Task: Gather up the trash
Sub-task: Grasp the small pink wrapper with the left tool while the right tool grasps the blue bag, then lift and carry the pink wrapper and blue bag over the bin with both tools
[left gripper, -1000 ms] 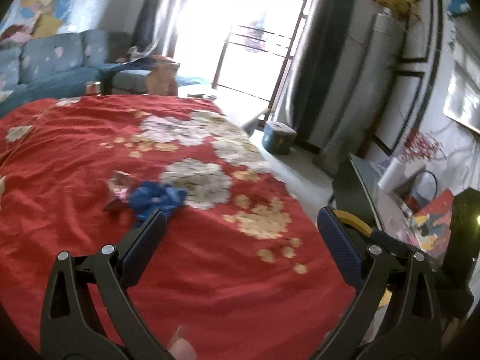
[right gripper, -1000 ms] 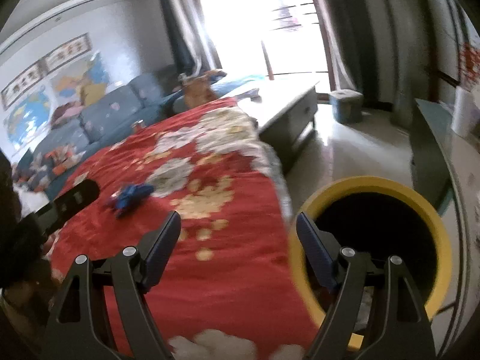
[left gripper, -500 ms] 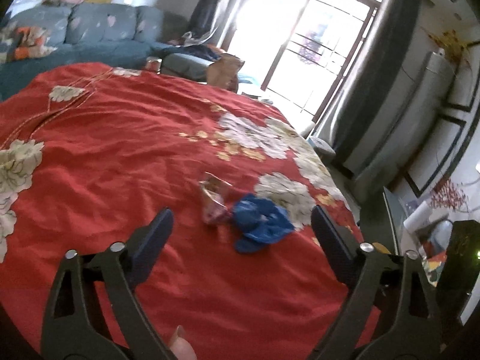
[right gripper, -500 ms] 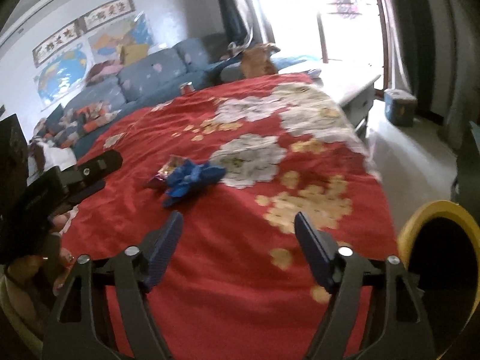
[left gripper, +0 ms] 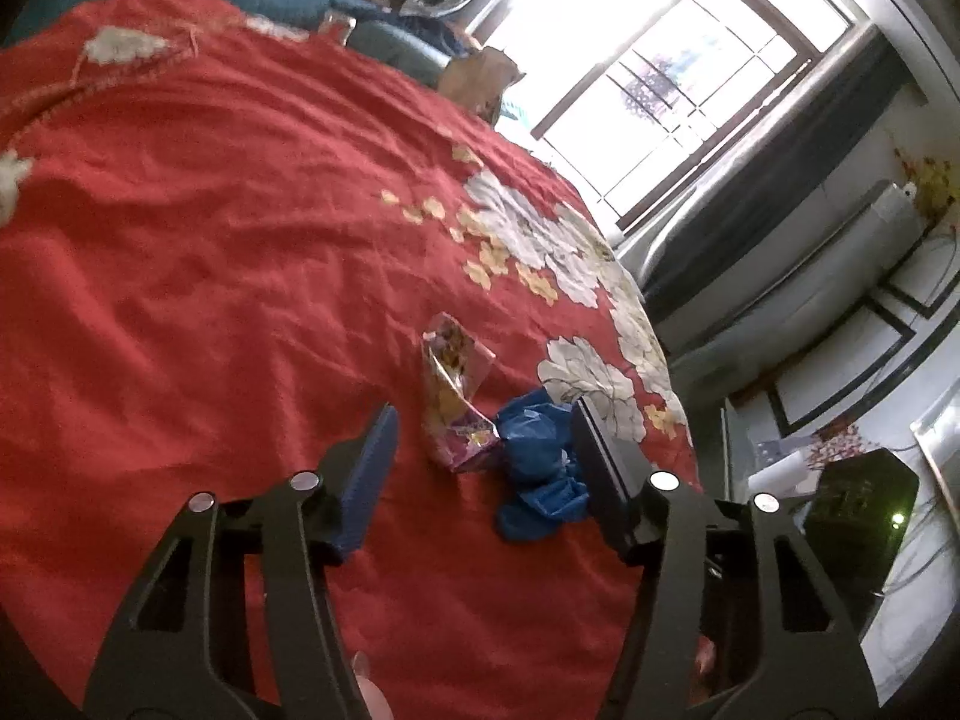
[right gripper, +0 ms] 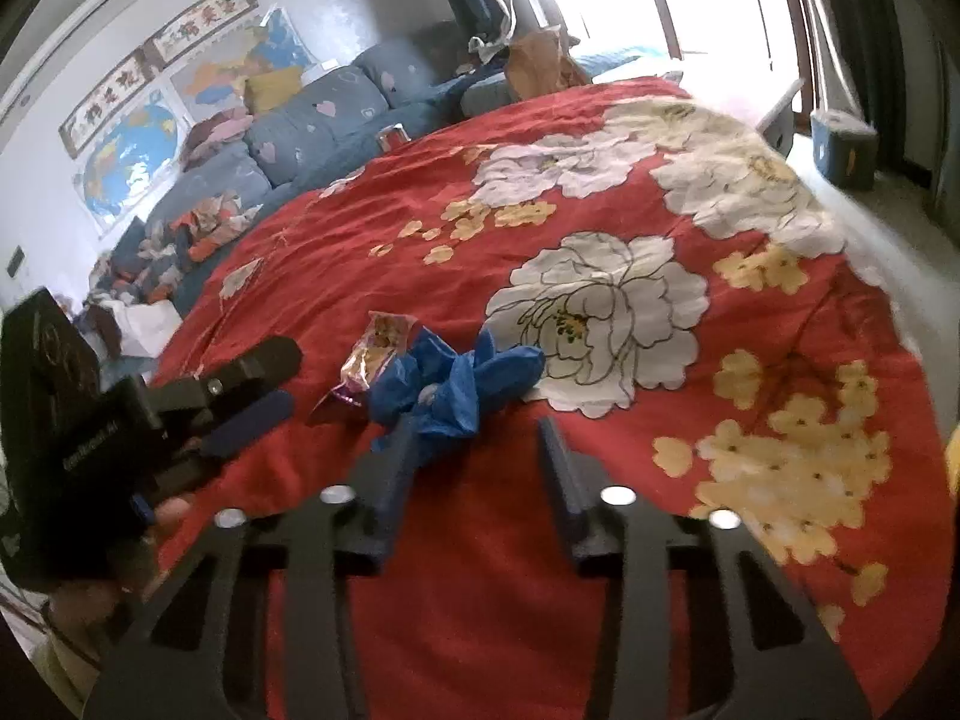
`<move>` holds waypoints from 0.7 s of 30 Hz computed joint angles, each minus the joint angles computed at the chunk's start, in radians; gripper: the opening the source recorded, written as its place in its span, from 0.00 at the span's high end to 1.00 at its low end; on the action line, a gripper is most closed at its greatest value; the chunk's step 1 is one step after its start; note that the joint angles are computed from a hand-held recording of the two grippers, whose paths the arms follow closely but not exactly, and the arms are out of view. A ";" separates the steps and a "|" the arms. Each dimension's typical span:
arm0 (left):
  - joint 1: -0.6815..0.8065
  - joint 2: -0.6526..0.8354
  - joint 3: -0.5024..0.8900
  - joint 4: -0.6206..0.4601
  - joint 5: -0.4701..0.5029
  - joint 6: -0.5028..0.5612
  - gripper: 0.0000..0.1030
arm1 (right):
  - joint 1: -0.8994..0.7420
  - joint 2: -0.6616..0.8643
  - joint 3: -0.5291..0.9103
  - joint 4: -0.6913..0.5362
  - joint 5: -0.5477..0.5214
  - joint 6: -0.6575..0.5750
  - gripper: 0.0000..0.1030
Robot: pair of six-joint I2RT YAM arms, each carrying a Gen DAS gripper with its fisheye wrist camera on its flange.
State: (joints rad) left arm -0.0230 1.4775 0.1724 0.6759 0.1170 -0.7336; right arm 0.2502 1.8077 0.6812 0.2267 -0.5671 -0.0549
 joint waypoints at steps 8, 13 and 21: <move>-0.026 0.123 0.061 0.012 -0.004 -0.002 0.66 | -0.037 -0.035 -0.033 0.009 -0.048 -0.025 0.96; -0.094 0.148 0.108 -0.066 -0.094 0.009 0.76 | -0.093 -0.106 -0.090 0.030 -0.047 -0.054 0.96; -0.226 0.081 0.133 -0.158 -0.209 0.057 0.82 | -0.221 -0.202 -0.171 0.041 -0.080 -0.117 0.96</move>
State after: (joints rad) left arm -0.2487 1.5588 0.3057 0.5181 -0.0923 -0.6768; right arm 0.0291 1.6058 0.5098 0.2681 -0.6471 -0.1714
